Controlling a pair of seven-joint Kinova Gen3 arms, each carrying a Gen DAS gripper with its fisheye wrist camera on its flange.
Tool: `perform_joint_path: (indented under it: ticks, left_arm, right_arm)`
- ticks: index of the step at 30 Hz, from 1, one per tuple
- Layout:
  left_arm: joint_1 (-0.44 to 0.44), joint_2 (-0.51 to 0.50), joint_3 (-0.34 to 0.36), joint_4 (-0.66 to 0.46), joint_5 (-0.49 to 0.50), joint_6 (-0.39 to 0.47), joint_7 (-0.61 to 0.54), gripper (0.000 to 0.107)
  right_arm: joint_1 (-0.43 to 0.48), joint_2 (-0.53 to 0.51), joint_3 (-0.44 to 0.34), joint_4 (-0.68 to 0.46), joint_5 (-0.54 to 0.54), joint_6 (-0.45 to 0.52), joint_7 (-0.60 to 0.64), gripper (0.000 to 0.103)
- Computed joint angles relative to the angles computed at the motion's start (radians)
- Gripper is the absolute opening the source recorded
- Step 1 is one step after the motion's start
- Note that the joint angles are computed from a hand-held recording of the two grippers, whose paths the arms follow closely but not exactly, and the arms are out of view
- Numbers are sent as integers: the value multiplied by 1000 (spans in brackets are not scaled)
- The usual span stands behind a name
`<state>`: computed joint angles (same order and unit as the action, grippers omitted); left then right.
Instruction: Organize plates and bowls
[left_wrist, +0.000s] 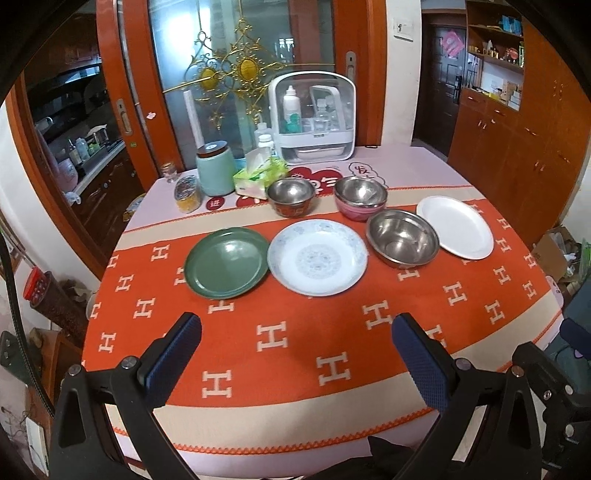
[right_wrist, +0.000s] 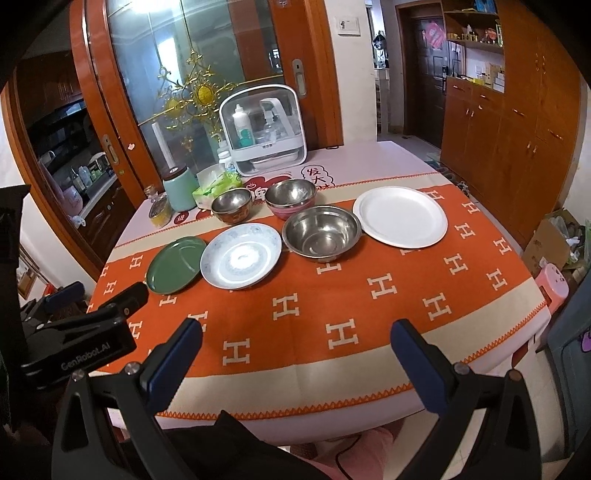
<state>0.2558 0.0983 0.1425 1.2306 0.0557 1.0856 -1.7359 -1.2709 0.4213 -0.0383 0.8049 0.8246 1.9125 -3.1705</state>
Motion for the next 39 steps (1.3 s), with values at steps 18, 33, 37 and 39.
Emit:
perform_joint_path:
  ticks: [18, 33, 37, 39]
  left_arm:
    - [252, 151, 31, -180, -193, 84, 281, 102]
    - [506, 394, -33, -553, -287, 303, 513, 102]
    - [543, 456, -56, -647, -268, 351, 578, 102]
    - [565, 496, -72, -713, -268, 388, 606, 102]
  right_arm:
    - [188, -288, -170, 381, 6, -121, -59, 102]
    - [511, -558, -197, 619, -138, -352, 253, 102]
    - [582, -622, -149, 671, -198, -430, 380, 102]
    - [612, -649, -116, 694, -232, -477, 448, 102]
